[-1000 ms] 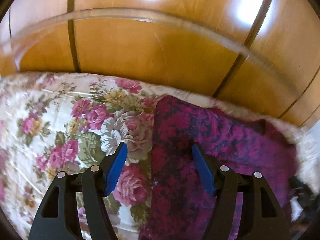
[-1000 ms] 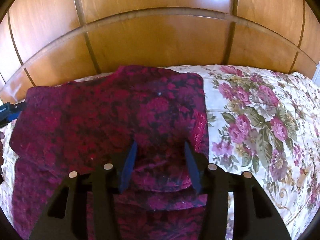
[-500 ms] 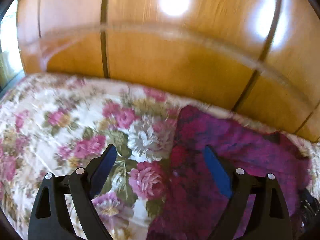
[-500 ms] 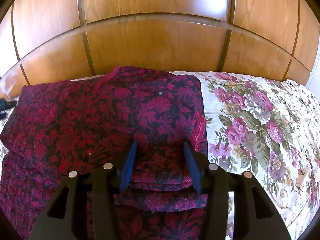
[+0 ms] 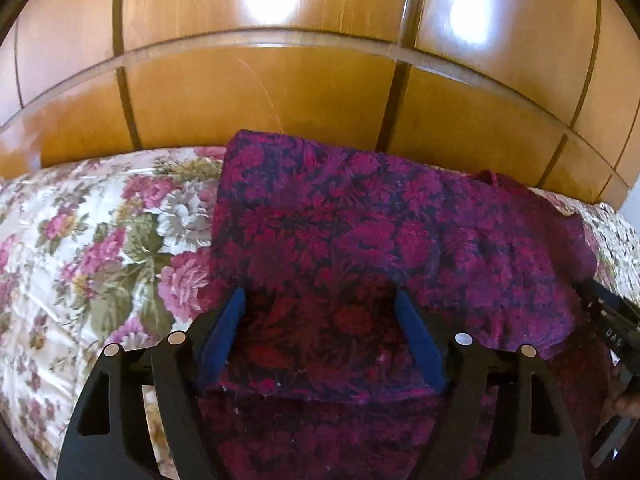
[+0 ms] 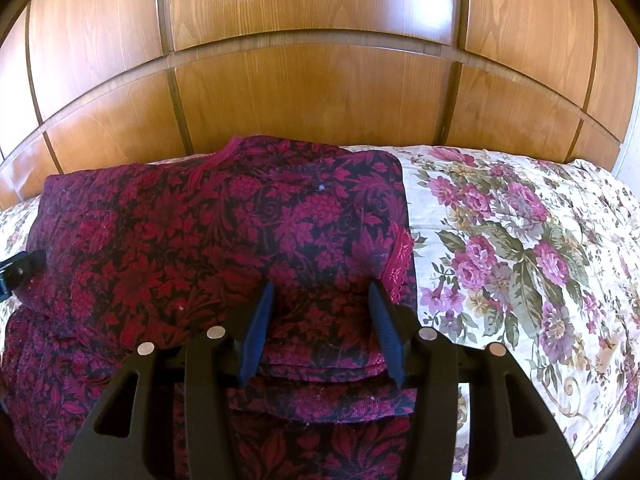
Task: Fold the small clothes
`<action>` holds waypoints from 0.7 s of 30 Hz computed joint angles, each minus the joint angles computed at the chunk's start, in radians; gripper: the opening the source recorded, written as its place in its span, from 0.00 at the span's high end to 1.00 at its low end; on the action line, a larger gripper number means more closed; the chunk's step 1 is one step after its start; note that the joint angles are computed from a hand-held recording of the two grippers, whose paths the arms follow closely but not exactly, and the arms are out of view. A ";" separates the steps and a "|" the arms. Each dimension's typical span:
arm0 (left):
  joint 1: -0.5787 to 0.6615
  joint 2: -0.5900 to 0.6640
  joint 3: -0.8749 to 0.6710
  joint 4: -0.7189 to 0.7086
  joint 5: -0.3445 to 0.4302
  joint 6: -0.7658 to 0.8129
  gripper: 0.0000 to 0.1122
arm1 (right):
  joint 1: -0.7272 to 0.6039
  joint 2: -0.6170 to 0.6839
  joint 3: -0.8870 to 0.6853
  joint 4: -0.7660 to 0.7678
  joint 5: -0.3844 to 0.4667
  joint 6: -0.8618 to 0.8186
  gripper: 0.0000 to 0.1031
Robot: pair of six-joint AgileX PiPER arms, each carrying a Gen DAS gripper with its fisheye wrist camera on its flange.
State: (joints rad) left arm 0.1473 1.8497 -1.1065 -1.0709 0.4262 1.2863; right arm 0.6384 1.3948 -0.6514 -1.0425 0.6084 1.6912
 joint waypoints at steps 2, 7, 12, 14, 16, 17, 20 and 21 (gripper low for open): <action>0.015 -0.061 0.042 -0.020 0.016 0.003 0.32 | -0.001 0.000 0.001 -0.004 -0.001 0.004 0.53; 0.054 -0.193 0.138 -0.092 0.039 0.067 0.29 | 0.005 -0.001 0.002 -0.012 0.003 0.014 0.52; 0.123 -0.312 0.219 -0.082 0.108 0.077 0.28 | 0.023 0.001 -0.021 0.026 0.037 -0.034 0.50; 0.151 -0.343 0.242 -0.078 0.129 0.081 0.28 | 0.042 -0.001 -0.039 0.055 0.071 -0.067 0.35; 0.189 -0.385 0.279 -0.078 0.156 0.102 0.28 | 0.086 -0.015 -0.055 0.078 0.156 -0.053 0.11; 0.204 -0.407 0.299 -0.075 0.166 0.107 0.28 | 0.089 -0.037 -0.043 0.089 0.148 -0.050 0.12; 0.250 -0.441 0.337 -0.064 0.201 0.125 0.28 | 0.115 -0.087 -0.013 0.131 0.153 -0.037 0.12; 0.266 -0.451 0.350 -0.063 0.212 0.133 0.28 | 0.136 -0.106 0.001 0.151 0.169 -0.032 0.12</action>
State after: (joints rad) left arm 0.4135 1.3987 -0.7568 -1.1340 0.6377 1.4192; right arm 0.7744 1.2892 -0.6503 -0.8920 0.7774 1.6593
